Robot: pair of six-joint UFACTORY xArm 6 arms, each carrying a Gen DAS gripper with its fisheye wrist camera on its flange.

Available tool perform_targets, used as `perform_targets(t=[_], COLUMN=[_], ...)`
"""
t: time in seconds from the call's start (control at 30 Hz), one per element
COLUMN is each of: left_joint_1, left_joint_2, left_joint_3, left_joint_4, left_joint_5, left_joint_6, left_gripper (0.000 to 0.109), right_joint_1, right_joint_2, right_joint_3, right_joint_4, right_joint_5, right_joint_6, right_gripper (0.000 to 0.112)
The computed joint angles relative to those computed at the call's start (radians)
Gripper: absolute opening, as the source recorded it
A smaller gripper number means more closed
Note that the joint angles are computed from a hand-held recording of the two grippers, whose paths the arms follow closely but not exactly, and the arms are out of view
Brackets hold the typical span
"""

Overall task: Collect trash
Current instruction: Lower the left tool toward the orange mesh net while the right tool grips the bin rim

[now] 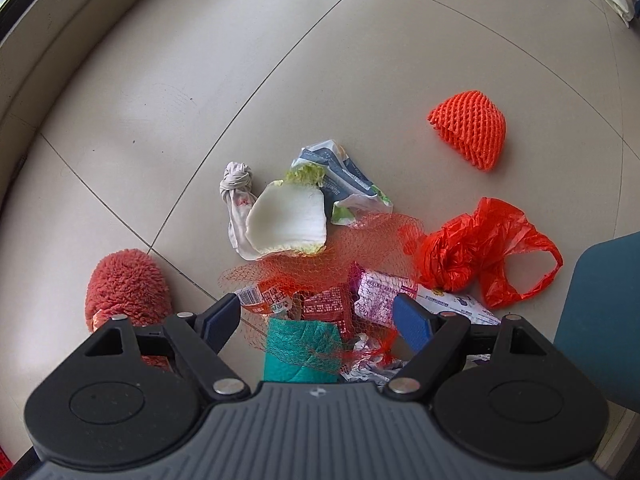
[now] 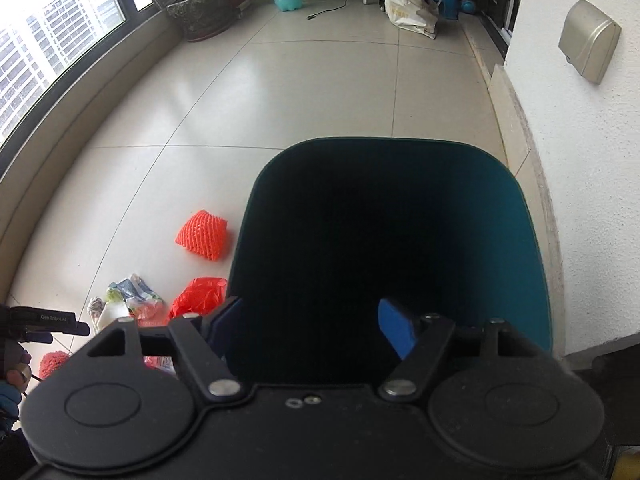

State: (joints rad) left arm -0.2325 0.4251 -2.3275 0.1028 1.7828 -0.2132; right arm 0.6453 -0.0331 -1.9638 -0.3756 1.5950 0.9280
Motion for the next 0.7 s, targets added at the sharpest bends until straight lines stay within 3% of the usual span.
perform_targets(t=[0.17, 0.33, 0.4, 0.53, 0.6, 0.7], left_joint_1=[0.02, 0.048, 0.064, 0.089, 0.098, 0.104], left_joint_2=[-0.021, -0.046, -0.048, -0.079, -0.093, -0.113], left_joint_3=[0.073, 0.116, 0.122, 0.206, 0.257, 0.329], left_joint_4=[-0.069, -0.118, -0.113, -0.067, -0.066, -0.084], left_joint_5=[-0.023, -0.046, -0.042, -0.075, -0.095, -0.132], left_joint_6=[-0.112, -0.189, -0.207, -0.203, -0.18, -0.154], left_gripper=[0.083, 0.083, 0.083, 0.083, 0.083, 0.083], right_joint_1=[-0.015, -0.127, -0.137, -0.152, -0.15, -0.154], right_joint_2=[-0.119, -0.244, -0.251, -0.265, -0.275, -0.299], right_joint_3=[0.124, 0.298, 0.322, 0.359, 0.374, 0.418], right_joint_4=[-0.19, -0.03, -0.009, 0.019, 0.019, 0.027], right_joint_5=[0.172, 0.112, 0.106, 0.095, 0.096, 0.044], right_joint_6=[0.057, 0.125, 0.127, 0.124, 0.119, 0.102], right_gripper=[0.073, 0.053, 0.05, 0.023, 0.014, 0.008])
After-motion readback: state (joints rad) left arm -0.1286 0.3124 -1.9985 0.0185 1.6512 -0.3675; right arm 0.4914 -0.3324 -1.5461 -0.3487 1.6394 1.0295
